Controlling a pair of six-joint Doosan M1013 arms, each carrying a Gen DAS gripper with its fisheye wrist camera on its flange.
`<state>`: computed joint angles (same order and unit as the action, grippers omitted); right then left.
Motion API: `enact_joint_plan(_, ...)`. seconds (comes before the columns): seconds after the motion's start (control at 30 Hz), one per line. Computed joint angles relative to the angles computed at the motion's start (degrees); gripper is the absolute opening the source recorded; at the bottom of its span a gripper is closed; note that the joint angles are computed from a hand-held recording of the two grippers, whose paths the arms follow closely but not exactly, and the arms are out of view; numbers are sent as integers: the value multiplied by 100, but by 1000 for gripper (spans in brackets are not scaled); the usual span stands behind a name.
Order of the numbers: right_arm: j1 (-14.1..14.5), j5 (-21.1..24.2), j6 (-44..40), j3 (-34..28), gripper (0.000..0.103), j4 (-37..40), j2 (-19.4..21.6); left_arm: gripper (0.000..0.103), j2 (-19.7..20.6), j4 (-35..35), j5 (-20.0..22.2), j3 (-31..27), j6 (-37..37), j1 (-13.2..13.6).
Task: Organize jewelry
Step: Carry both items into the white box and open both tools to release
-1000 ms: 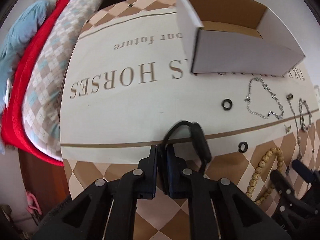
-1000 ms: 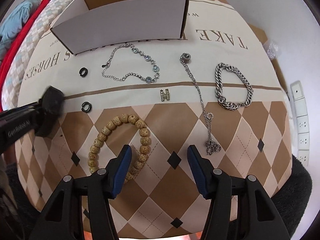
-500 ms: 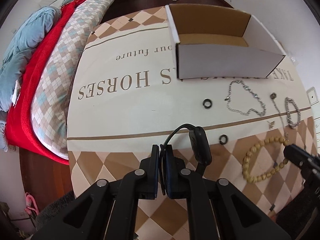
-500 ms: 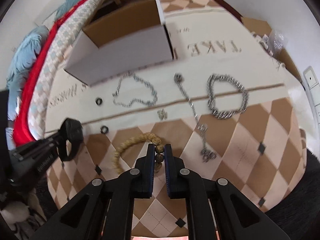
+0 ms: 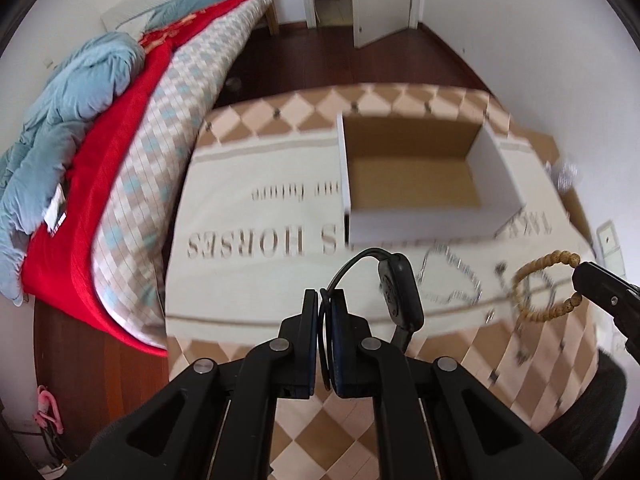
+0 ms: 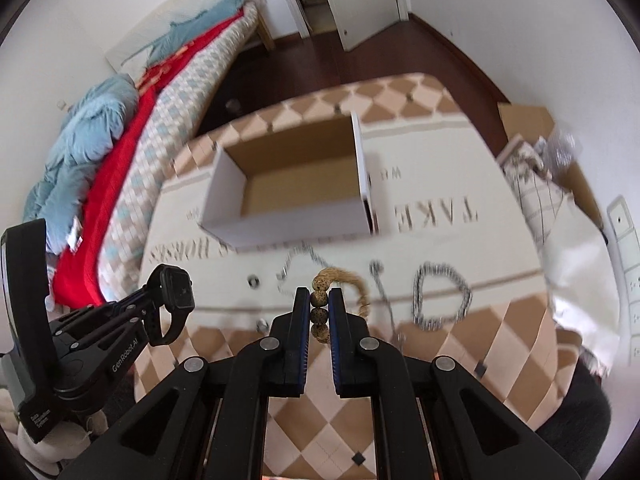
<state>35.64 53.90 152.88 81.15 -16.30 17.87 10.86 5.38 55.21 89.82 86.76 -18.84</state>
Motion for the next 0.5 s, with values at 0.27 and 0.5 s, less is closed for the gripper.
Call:
enact_joint_plan(0.27,-213,29,-404,-628,9,-266,165,4,293,-271,-28,-681,-135,36)
enact_joint_plan(0.5,-436,156,-952,-1145,9,-50,524,4,704,-521,81,-1218,-155,66)
